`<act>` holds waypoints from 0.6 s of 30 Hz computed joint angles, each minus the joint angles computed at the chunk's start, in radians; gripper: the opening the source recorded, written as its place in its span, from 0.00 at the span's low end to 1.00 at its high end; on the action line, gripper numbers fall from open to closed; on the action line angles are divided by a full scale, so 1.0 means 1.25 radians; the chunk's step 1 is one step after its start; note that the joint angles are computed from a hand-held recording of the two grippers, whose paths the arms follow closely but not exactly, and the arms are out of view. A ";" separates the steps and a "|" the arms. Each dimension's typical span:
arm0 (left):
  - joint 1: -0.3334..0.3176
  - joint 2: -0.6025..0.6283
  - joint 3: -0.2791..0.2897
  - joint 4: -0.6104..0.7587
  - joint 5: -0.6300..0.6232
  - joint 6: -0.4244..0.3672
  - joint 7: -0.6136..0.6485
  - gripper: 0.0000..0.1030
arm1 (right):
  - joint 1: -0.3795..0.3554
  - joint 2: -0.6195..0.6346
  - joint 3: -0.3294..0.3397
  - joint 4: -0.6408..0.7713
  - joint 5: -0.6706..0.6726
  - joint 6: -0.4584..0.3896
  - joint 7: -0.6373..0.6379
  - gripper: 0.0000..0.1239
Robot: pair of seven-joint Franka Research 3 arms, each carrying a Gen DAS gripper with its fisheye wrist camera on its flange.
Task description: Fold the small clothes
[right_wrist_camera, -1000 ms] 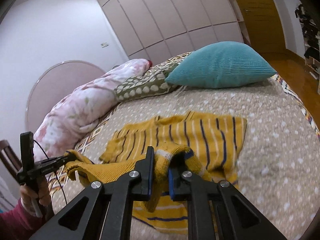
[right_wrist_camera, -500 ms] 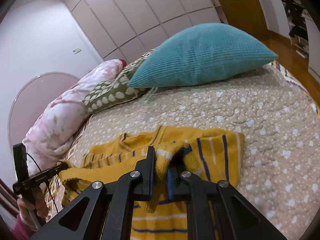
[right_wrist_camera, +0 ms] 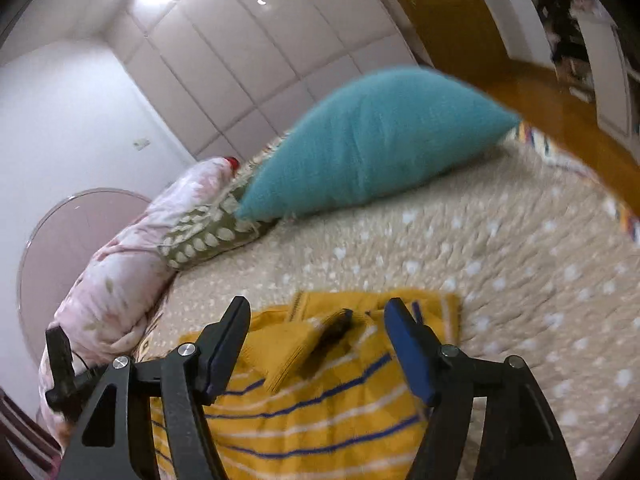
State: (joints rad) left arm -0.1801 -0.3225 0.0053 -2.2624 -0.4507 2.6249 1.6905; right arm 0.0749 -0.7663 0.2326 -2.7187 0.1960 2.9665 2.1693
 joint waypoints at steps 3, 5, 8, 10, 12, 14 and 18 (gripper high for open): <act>0.000 -0.027 0.006 -0.018 0.011 -0.022 0.028 0.87 | 0.036 0.007 -0.002 0.033 -0.032 -0.113 -0.051 0.42; -0.006 -0.053 0.008 -0.042 0.024 -0.036 0.058 0.87 | 0.087 0.036 -0.019 0.050 -0.038 -0.157 -0.102 0.40; -0.007 -0.088 0.001 -0.081 0.077 -0.068 0.093 0.87 | 0.069 0.092 0.025 0.099 -0.097 -0.249 -0.110 0.40; -0.004 -0.082 -0.015 -0.085 0.127 -0.079 0.101 0.87 | 0.067 0.128 0.025 0.122 -0.123 -0.259 -0.114 0.40; 0.005 -0.049 -0.042 -0.064 0.184 -0.077 0.081 0.87 | 0.065 0.166 0.017 0.151 -0.138 -0.254 -0.111 0.40; -0.003 0.019 -0.048 -0.001 0.196 -0.106 0.083 0.87 | 0.057 0.210 0.006 0.188 -0.151 -0.238 -0.104 0.40; 0.038 0.152 -0.089 0.120 0.269 -0.099 -0.055 0.87 | -0.037 0.272 0.055 0.232 -0.244 -0.140 0.025 0.40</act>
